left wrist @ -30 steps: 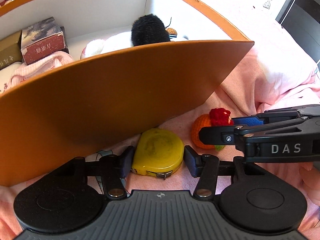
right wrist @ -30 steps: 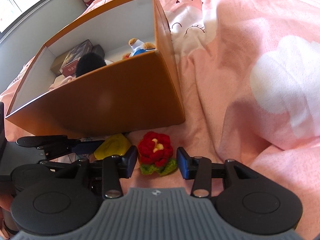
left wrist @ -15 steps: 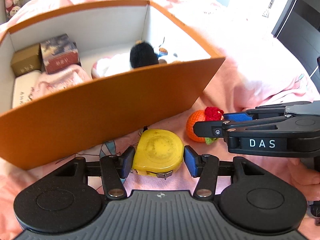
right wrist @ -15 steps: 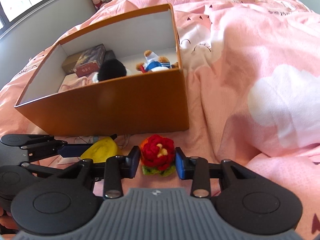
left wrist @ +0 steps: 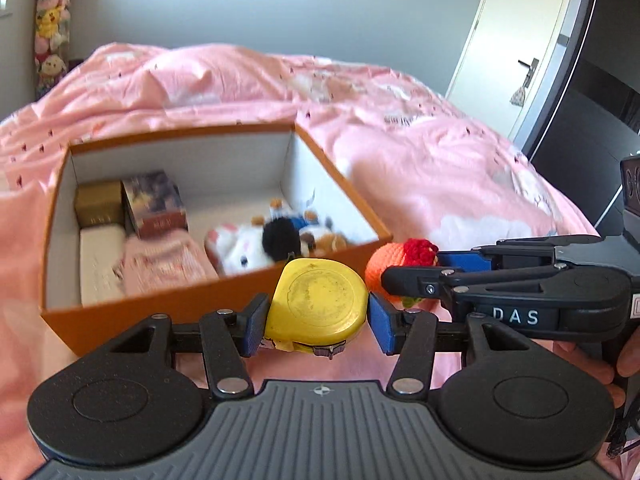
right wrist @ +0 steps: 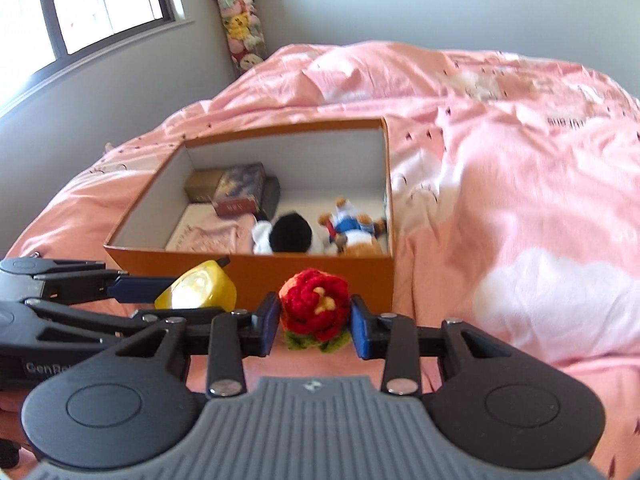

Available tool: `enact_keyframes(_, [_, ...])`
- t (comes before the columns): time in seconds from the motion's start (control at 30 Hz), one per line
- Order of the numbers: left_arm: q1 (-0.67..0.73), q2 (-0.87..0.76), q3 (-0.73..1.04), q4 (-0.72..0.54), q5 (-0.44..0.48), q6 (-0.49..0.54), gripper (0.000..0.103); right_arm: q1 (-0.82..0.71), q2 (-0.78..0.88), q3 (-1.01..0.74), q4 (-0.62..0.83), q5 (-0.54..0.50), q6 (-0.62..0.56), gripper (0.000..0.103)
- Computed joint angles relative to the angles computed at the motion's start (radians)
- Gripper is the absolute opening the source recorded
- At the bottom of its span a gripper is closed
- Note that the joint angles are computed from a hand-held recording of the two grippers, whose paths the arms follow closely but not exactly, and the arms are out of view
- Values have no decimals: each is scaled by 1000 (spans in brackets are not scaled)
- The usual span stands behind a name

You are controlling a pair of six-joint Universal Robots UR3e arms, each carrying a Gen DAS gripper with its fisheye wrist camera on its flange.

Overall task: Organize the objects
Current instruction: 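Carry the tape measure and flower into the orange box with both tools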

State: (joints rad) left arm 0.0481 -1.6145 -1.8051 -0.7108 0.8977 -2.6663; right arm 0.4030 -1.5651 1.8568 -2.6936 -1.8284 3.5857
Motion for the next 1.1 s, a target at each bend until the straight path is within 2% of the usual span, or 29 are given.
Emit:
enact_keyframes(0.1, [-8, -32, 75, 6, 12, -24, 61, -8, 15, -59, 6, -4, -62, 39])
enact_keyframes(0.4, [-64, -216, 291, 147, 62, -141, 61, -76, 119, -263, 31, 19, -216, 39])
enact_keyframes(0.5, [-83, -300, 397, 122, 92, -152, 61, -103, 173, -333, 49, 25, -252, 39])
enact_keyframes(0.67, [-86, -480, 684, -80, 85, -60, 61, -159, 269, -466, 107, 77, -343, 39])
enact_keyframes(0.93, [-150, -781, 1149, -332, 201, 184, 61, -239, 457, -715, 246, 189, -562, 39])
enact_keyframes(1.1, [-190, -957, 1428, -474, 265, 306, 61, -244, 601, -888, 330, 208, -763, 39])
